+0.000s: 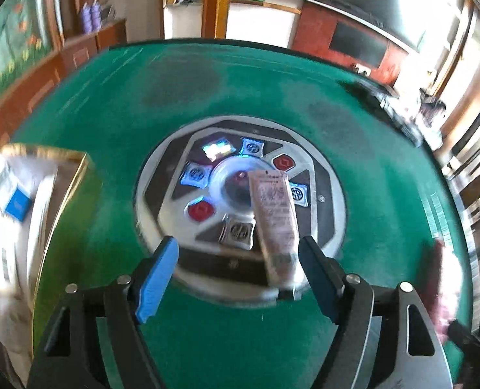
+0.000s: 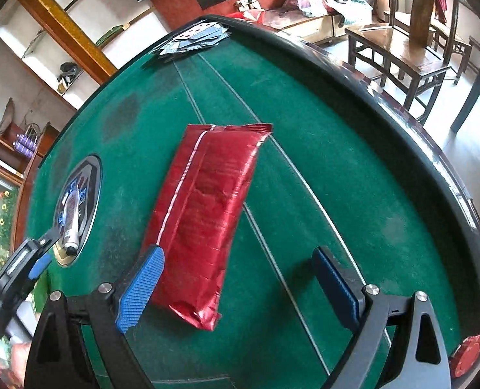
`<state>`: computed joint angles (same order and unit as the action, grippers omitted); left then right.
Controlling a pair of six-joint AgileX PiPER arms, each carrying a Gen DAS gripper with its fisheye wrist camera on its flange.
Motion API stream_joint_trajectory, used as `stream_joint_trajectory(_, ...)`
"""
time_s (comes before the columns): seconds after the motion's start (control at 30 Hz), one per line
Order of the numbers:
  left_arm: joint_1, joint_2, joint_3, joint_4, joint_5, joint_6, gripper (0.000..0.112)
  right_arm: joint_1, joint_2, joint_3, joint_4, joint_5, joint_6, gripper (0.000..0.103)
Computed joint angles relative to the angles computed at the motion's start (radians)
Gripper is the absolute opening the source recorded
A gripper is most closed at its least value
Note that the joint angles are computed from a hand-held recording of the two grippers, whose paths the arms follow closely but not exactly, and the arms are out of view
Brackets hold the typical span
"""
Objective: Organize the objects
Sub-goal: 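Grasp the red foil packet with the right tool while the left tool holds the tube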
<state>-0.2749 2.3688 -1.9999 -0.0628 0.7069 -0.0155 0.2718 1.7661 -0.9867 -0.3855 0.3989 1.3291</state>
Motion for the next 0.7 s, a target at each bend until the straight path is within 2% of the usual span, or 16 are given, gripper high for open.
stream_joint_trajectory(0.03,-0.022,0.023,-0.033,0.056,0.010,-0.026,0.076,0.000,0.003,-0.004,0.015,-0.004,-0.018,0.096)
stream_joint_trajectory(0.13,-0.058,0.078,-0.095,0.075,0.033,0.014,0.076,0.002,0.004,-0.006,0.021,-0.012,-0.033,0.095)
stream_joint_trajectory(0.2,-0.081,0.057,-0.039,0.119,-0.029,0.023,0.075,-0.001,0.005,-0.004,0.015,-0.016,-0.030,0.095)
stream_joint_trajectory(0.23,-0.078,0.043,-0.010,0.082,-0.056,0.069,0.072,-0.004,0.005,-0.004,0.019,-0.017,-0.036,0.095)
stream_joint_trajectory(0.27,-0.070,0.040,-0.007,0.028,-0.053,0.119,0.059,-0.006,0.005,0.000,0.019,-0.024,-0.036,0.095)
stream_joint_trajectory(0.3,-0.066,0.032,0.002,0.013,-0.052,0.141,0.037,-0.007,0.005,0.000,0.017,-0.026,-0.036,0.095)
stream_joint_trajectory(0.33,-0.064,0.019,0.022,0.007,-0.062,0.165,0.027,-0.008,0.007,-0.002,0.014,-0.024,-0.035,0.095)
stream_joint_trajectory(0.37,-0.056,0.016,0.025,-0.014,-0.058,0.191,0.024,-0.008,0.010,-0.006,0.010,-0.020,-0.031,0.095)
stream_joint_trajectory(0.5,0.015,-0.018,0.076,-0.235,-0.018,0.363,0.020,0.002,0.030,-0.037,-0.010,-0.003,-0.013,0.095)
stream_joint_trajectory(0.7,0.053,-0.107,0.224,-0.390,-0.027,0.488,0.018,0.047,0.101,-0.140,-0.072,0.084,0.025,0.095)
